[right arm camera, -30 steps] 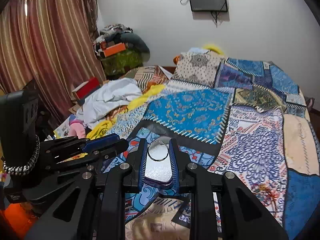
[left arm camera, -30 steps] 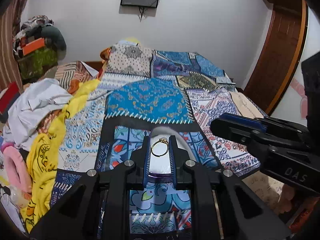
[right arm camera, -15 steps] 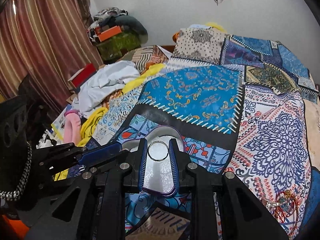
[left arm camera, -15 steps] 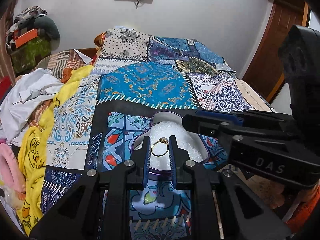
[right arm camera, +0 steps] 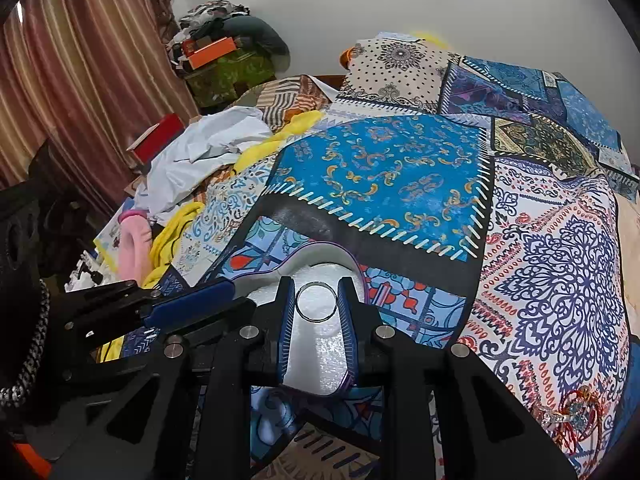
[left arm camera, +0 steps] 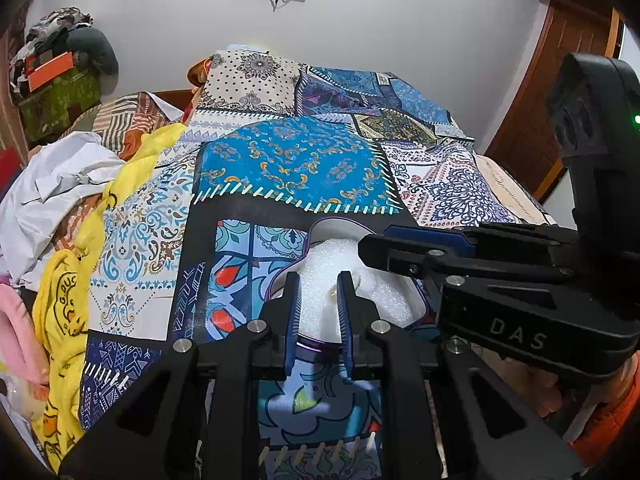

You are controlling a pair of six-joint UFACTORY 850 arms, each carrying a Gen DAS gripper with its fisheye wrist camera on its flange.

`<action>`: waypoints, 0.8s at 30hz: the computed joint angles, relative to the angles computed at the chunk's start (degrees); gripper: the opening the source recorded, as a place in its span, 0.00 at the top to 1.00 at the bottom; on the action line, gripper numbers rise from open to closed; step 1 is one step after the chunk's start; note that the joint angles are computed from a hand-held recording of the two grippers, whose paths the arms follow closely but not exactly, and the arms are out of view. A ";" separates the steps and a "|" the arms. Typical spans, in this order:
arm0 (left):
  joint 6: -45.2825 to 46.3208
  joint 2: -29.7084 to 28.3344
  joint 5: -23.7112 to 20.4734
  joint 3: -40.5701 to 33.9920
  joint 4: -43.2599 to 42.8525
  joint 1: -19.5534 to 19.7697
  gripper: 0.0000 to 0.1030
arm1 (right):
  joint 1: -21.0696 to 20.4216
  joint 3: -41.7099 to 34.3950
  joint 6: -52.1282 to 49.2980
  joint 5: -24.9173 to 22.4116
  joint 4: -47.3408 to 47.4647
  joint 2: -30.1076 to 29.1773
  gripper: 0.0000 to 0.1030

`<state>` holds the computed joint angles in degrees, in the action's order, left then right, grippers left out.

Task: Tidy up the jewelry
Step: 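Carry both rings over the heart tin and open both tools to drop them, then move both open tools back to the jewelry pile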

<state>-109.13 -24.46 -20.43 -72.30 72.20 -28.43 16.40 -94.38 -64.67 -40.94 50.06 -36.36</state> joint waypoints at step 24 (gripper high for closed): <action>2.43 2.84 -4.99 0.67 -3.78 -2.03 0.84 | -2.10 3.01 -2.12 -1.65 2.96 4.26 0.78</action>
<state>-106.69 -21.62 -25.42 -71.63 68.42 -30.46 14.31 -91.37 -66.79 -42.59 53.03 -32.10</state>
